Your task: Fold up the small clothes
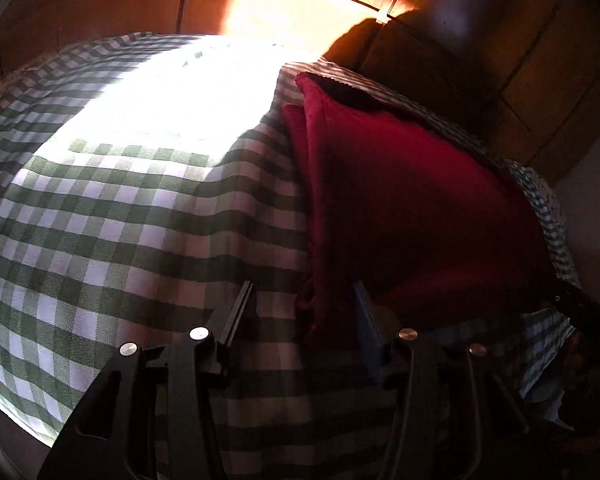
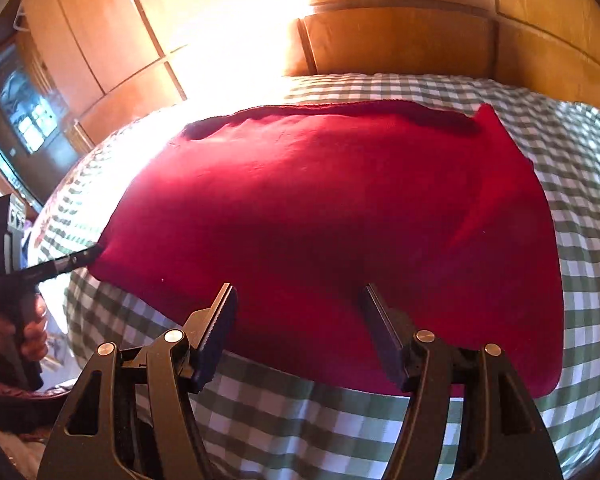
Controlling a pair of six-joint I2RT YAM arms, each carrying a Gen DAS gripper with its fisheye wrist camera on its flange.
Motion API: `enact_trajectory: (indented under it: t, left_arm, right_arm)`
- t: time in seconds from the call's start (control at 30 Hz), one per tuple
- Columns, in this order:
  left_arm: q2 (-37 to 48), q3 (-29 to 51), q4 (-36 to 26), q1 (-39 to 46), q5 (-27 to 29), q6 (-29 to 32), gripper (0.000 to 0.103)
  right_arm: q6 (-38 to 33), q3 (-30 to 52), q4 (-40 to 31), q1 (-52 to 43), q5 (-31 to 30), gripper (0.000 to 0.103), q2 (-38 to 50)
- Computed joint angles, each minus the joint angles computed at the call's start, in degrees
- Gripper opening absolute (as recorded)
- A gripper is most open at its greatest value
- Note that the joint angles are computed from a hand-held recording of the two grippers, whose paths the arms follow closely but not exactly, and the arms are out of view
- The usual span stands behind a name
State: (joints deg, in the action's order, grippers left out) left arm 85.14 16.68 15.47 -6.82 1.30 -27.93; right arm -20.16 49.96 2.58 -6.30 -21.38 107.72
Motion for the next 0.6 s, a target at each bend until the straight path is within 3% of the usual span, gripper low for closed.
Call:
enact_trajectory:
  t: [0.1, 0.2, 0.37, 0.47, 0.6]
  left_arm:
    - [0.93, 0.08, 0.43, -0.55, -0.94, -1.88, 0.051]
    - [-1.28, 2.96, -5.75, -6.45, -8.83, -3.3, 0.048]
    - [-5.2, 6.78, -6.51, -13.63, -11.63, -1.46, 0.045]
    - [-0.24, 11.29, -6.56, -19.16, -13.7, 2.05, 0.045]
    - [7.6, 15.42, -5.75, -22.0, -12.52, 2.95, 0.045]
  right_arm:
    - [-2.25, 1.03, 2.87, 0.21, 2.89, 0.064, 3.88]
    - [-4.44, -1.59, 9.41, 0.14, 4.44, 0.064, 5.62]
    - [-2.66, -1.2, 4.7, -1.42, 2.61, 0.064, 2.39]
    - [-1.18, -1.58, 3.34, -5.63, 0.36, 0.064, -0.47]
    - [1.43, -0.78, 2.28, -14.94, -1.02, 0.064, -1.97]
